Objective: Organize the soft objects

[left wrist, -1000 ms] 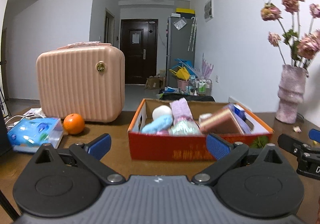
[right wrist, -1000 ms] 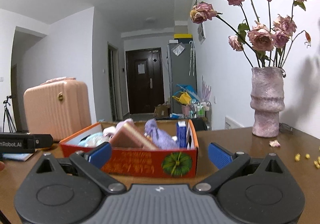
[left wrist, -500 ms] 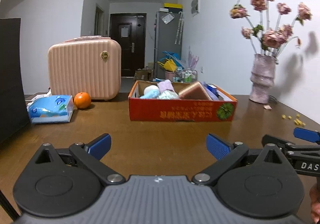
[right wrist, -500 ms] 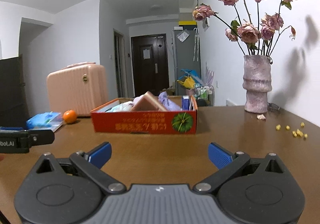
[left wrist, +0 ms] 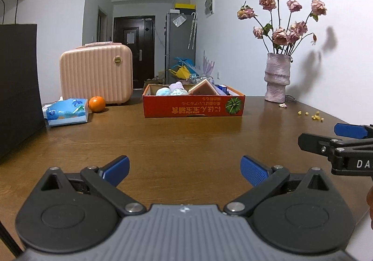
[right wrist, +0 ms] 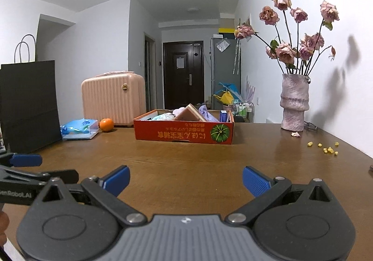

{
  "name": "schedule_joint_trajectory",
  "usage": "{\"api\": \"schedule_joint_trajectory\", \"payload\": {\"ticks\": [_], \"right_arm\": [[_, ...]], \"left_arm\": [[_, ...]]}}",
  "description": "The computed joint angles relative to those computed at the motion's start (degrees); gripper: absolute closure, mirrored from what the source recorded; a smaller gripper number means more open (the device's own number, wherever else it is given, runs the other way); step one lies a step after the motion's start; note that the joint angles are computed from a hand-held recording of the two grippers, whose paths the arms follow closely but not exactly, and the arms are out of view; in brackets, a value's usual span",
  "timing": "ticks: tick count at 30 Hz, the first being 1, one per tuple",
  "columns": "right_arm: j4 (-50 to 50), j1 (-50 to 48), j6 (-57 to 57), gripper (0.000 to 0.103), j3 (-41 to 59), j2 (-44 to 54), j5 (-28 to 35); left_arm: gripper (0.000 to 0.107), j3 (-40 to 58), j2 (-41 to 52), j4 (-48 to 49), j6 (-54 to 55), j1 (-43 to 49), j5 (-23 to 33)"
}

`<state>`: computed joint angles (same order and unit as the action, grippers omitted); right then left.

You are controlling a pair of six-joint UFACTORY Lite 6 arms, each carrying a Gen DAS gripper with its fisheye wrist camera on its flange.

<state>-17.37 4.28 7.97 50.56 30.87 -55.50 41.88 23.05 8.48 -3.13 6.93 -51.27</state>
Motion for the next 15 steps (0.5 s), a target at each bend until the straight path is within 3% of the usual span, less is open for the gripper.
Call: {"api": "schedule_joint_trajectory", "payload": {"ticks": [15], "right_arm": [[1.5,-0.06,-2.21,0.0,-7.2,-6.29,-5.28]], "left_arm": [[0.004,-4.52,-4.53,-1.06,0.54,0.23,-1.94]]}}
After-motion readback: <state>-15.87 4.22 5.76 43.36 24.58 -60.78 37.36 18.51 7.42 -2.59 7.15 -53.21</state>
